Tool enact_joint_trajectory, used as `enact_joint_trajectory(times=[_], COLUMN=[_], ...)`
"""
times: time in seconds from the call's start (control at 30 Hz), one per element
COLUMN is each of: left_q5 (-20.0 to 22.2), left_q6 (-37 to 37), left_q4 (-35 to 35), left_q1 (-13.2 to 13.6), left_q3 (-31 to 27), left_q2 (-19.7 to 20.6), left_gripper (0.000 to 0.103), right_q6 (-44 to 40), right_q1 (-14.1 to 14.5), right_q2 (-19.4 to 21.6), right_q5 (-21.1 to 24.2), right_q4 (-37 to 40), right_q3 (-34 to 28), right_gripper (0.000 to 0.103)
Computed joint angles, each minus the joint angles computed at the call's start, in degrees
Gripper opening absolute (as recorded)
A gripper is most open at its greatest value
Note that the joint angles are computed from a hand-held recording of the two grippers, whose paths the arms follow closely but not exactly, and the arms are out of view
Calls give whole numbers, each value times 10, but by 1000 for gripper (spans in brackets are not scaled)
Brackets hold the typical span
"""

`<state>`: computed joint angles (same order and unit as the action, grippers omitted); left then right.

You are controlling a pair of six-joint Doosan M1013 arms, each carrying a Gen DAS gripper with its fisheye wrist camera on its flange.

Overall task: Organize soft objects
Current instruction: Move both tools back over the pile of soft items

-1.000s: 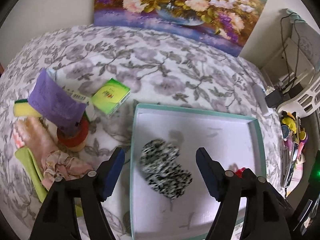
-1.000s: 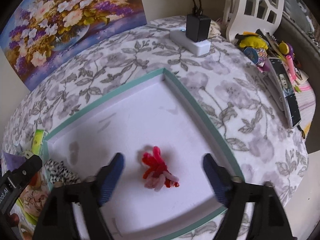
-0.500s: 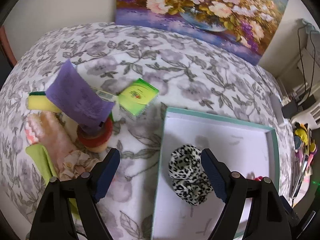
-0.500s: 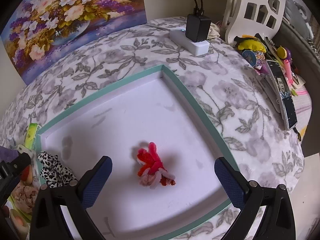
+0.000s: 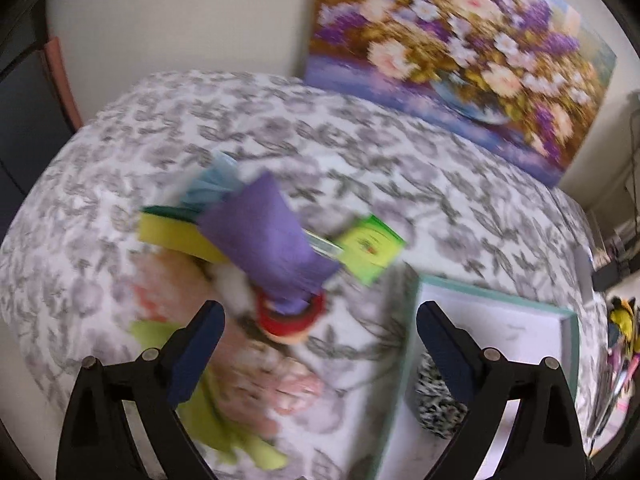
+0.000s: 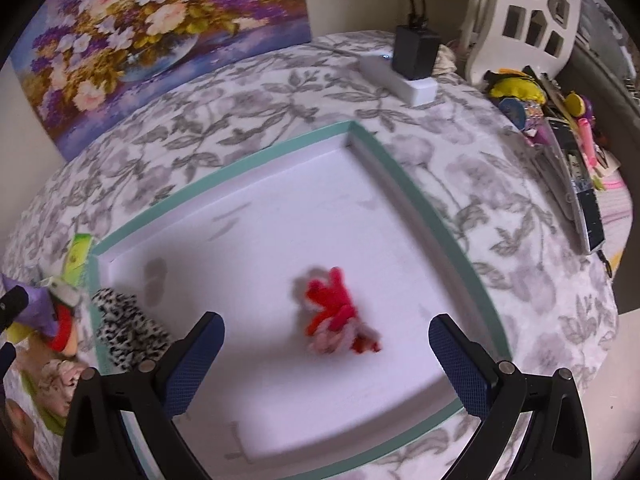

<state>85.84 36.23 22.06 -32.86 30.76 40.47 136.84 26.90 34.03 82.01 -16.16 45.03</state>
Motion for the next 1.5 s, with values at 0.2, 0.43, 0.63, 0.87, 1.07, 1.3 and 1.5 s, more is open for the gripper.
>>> enact_joint_trajectory(times=[0.2,0.43,0.63,0.87,1.07,1.3,1.5], left_q5=[-41,-49,-40,-39,-2,-8,-23], left_q6=[-54,-97,-98,-109,-112,-129,-118], left_q4=[42,67,43,-2,-12,-76,-107], left_q1=[12,24,38,50,56,70,76], left_q3=[68,119,142,171,178,203,209], left_q2=[-45,-80,-91,-103,-101,-109,-113], left_gripper=[97,97,97,97,97,97,97], right_q6=[-8,-1,-41,-94,-123,-142,-161], right_q1=[12,25,41,56,65,69,77], right_q2=[-2,3,31,71,101,136,165], right_q5=[-30,-67,-68,-51,-31,-4,22], right_q4=[-7,13,42,105,157,201,208], right_q3=[-8,-27,-78,-139,-181,-229,-276], right_gripper=[103,103,103,103,103,103,98])
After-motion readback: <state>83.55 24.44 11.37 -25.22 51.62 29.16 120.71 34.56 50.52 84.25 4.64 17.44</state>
